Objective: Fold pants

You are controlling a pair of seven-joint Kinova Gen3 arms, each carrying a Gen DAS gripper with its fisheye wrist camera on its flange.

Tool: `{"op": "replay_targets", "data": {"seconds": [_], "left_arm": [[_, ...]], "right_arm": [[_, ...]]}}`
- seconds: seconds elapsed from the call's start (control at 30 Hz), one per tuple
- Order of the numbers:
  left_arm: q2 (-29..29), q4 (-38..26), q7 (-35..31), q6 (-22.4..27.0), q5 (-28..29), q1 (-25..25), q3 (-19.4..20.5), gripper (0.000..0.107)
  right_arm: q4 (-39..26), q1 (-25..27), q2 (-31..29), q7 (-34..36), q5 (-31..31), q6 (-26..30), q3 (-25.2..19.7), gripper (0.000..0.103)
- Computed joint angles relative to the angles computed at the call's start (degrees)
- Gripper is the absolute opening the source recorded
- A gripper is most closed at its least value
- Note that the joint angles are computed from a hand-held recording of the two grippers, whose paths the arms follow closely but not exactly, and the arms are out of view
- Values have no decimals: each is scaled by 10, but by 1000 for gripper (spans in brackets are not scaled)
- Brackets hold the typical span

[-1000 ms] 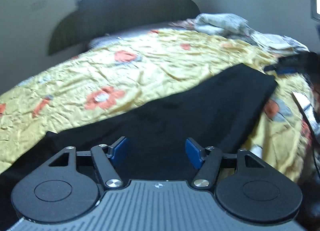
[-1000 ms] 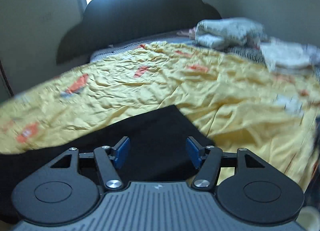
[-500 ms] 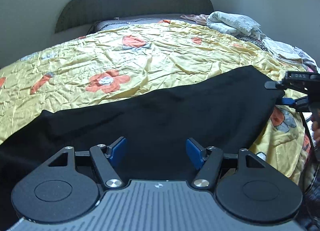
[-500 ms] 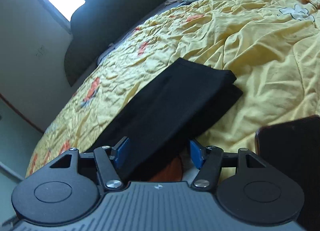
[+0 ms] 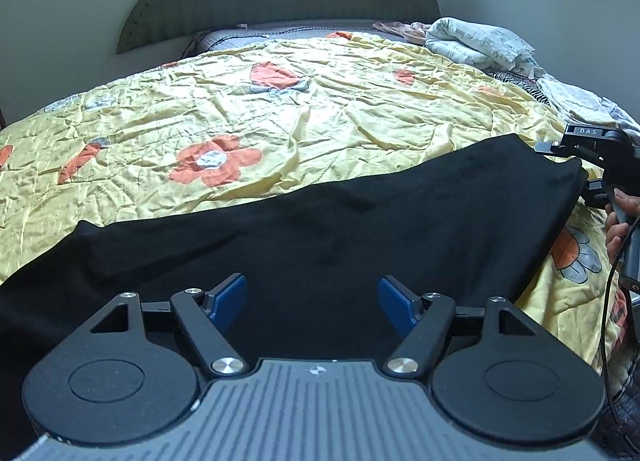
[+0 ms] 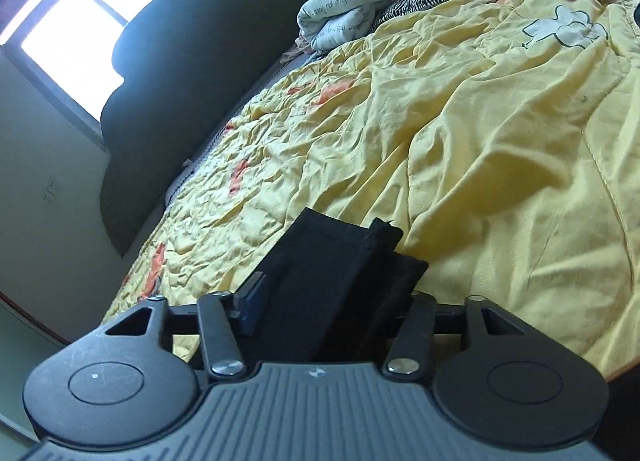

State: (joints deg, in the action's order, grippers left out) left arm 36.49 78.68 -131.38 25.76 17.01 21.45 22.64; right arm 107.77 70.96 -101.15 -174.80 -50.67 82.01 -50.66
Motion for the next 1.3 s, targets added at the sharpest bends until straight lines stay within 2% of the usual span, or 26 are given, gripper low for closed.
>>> {"op": "replay_targets", "data": {"seconds": [0.07, 0.17, 0.27, 0.33, 0.43, 0.5, 0.57, 0.63, 0.77, 0.8, 0.87, 0.97, 1.1, 1.2, 1.3], "left_arm": [[3, -5, 3, 7, -2, 4, -4, 76], [4, -7, 7, 6, -5, 9, -10, 76], [8, -13, 13, 12, -9, 13, -14, 76], [11, -16, 16, 19, -8, 13, -14, 76], [13, -18, 18, 25, -7, 15, -13, 76], [12, -15, 13, 24, -8, 15, -11, 76], [9, -9, 7, 18, -8, 13, -9, 76], [7, -3, 2, 11, -7, 11, -5, 76], [9, -9, 2, 24, -5, 12, -5, 76], [9, -9, 0, 26, -5, 12, -5, 76], [7, -4, -8, 20, -6, 12, -3, 76], [4, 3, -14, 8, -5, 12, -1, 76], [10, -8, -11, 22, -5, 15, -4, 76], [15, -17, -3, 33, -15, 29, -18, 76], [13, -11, -4, 26, -16, 27, -16, 77]], "right_arm": [[-5, 0, 5, 4, 1, 10, 1, 50], [-66, 13, 34, 22, 61, 74, -7, 51], [-101, 18, 13, 41, 104, 126, 33, 52], [-83, 1, 1, 17, 85, 117, 60, 52], [-30, -26, -20, -28, 23, 80, 78, 52], [-18, -33, -22, -39, 0, 67, 69, 51], [-29, -27, -9, -25, 3, 67, 50, 50], [-26, -23, -4, -18, 2, 60, 42, 52], [-8, -22, 1, 10, 1, 38, 23, 52], [-5, -20, 3, 26, 4, 32, 16, 48], [-13, -14, 15, 55, 15, 33, 5, 5], [-37, -14, 22, 82, 36, 45, 1, 4], [-75, -14, 34, 105, 55, 90, 4, 4], [-65, -10, 51, 137, 45, 103, -4, 7], [-70, 5, 51, 119, 38, 123, 13, 11]]}}
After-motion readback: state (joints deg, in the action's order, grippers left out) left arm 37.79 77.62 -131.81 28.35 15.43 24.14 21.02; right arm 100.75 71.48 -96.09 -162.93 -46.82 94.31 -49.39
